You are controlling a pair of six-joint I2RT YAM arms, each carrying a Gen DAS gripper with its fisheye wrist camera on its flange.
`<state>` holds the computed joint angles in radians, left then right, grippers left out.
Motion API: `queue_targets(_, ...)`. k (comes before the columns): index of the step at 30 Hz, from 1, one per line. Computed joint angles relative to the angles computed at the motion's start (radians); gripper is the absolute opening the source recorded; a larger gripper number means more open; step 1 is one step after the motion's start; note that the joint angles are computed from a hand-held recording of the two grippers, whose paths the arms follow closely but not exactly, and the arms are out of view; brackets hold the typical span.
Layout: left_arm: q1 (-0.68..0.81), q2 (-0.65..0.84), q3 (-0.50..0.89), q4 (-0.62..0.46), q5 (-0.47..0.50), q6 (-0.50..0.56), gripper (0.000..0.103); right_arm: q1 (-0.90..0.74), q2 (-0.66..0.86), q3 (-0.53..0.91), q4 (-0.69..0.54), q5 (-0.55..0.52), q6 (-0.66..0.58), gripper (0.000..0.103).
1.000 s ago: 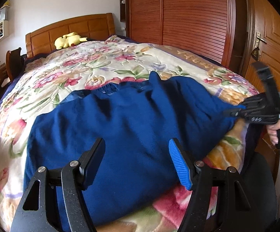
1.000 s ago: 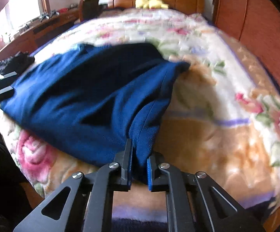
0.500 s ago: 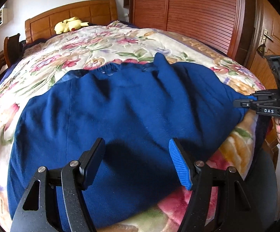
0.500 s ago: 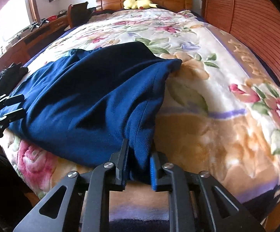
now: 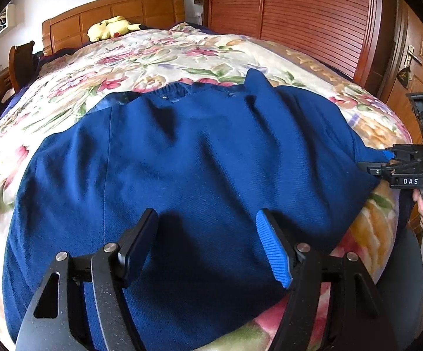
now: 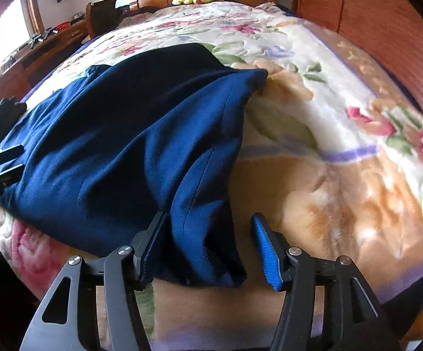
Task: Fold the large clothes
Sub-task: 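Grasp the bundle's end with the right gripper and fold it over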
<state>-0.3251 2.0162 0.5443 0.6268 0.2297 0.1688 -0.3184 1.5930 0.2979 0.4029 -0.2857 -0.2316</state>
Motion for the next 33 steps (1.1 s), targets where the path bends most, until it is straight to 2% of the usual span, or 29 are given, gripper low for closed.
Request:
queue_targets(2,-0.001,0.005,0.002,0.001,-0.002,-0.001,0.071,-0.006,0.02,0.011,-0.004,-0.028,0.009,0.058)
queue_targets(3,-0.002,0.006,0.003,0.0,-0.002,-0.001,0.071,-0.01,0.028,0.019,-0.013,-0.049,0.008,0.051)
queue_targets(5,0.001,0.003,0.004,-0.004,0.001,-0.001,0.071,-0.024,0.035,0.032,-0.034,-0.08,0.005,0.045)
queue_targets(6,0.003,0.003,0.003,-0.004,0.004,-0.001,0.071,-0.036,0.035,0.037,-0.048,-0.11,-0.003,0.036)
queue_targets(9,0.016,-0.009,-0.003,-0.013,0.022,0.004,0.071,-0.069,0.008,0.035,-0.072,-0.154,-0.02,0.019)
queue_targets(14,0.075,-0.081,-0.058,-0.014,0.072,0.033,0.071,-0.104,-0.169,-0.005,-0.124,-0.225,-0.009,0.013)
queue_targets(18,0.166,-0.166,-0.121,-0.007,0.124,0.08,0.071,-0.067,-0.39,-0.007,-0.245,-0.233,0.019,0.012)
queue_targets(21,0.262,-0.219,-0.149,-0.029,0.188,0.118,0.071,0.032,-0.547,0.002,-0.324,-0.175,0.064,0.011)
queue_targets(25,0.39,-0.272,-0.183,-0.054,0.275,0.163,0.071,0.254,-0.665,0.053,-0.395,-0.026,0.129,0.011)
queue_targets(28,0.492,-0.308,-0.202,-0.078,0.335,0.211,0.071,0.453,-0.663,0.113,-0.405,0.112,0.168,0.011)
queue_targets(33,0.682,-0.313,-0.19,-0.126,0.433,0.303,0.071,0.752,-0.524,0.218,-0.348,0.279,0.206,0.011)
